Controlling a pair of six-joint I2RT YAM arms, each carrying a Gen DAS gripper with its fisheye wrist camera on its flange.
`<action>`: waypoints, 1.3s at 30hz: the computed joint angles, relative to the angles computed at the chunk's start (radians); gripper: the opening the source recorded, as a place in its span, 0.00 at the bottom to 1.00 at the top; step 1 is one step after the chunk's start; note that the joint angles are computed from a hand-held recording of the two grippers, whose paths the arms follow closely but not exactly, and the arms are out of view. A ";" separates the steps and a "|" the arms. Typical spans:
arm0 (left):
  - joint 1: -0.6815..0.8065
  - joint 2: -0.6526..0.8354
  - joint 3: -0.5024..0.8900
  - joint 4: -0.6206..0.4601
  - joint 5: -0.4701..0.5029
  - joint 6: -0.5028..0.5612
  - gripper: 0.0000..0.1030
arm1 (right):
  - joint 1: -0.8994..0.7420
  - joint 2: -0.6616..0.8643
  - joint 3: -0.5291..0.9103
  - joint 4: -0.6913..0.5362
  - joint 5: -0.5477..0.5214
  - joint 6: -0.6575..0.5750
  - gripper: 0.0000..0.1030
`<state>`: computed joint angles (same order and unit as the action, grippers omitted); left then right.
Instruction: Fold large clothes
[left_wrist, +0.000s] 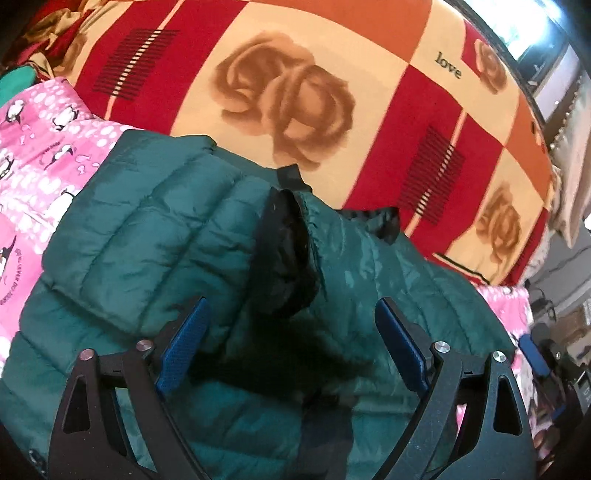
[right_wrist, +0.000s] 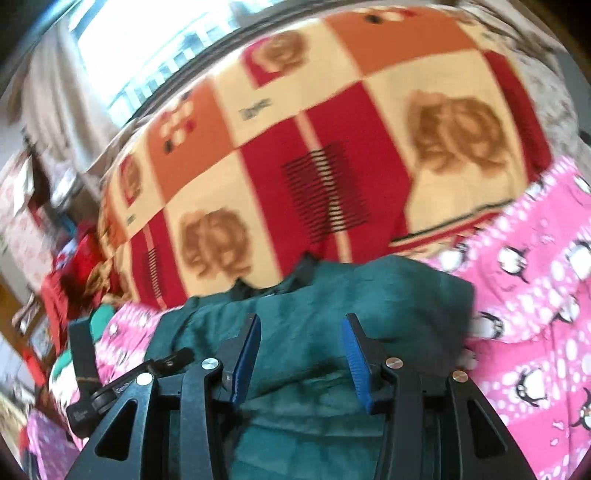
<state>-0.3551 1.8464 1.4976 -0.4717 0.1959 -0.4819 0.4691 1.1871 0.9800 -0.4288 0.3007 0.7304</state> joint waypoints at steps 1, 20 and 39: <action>-0.004 0.012 0.015 -0.007 -0.007 0.004 0.63 | -0.032 -0.013 -0.019 0.006 -0.027 0.012 0.42; 0.159 0.005 -0.028 0.014 -0.119 0.234 0.16 | -0.036 0.320 0.045 0.065 -0.202 -0.031 0.43; 0.106 -0.005 0.003 0.058 -0.128 0.224 0.76 | -0.090 0.269 0.061 0.068 -0.090 -0.152 0.49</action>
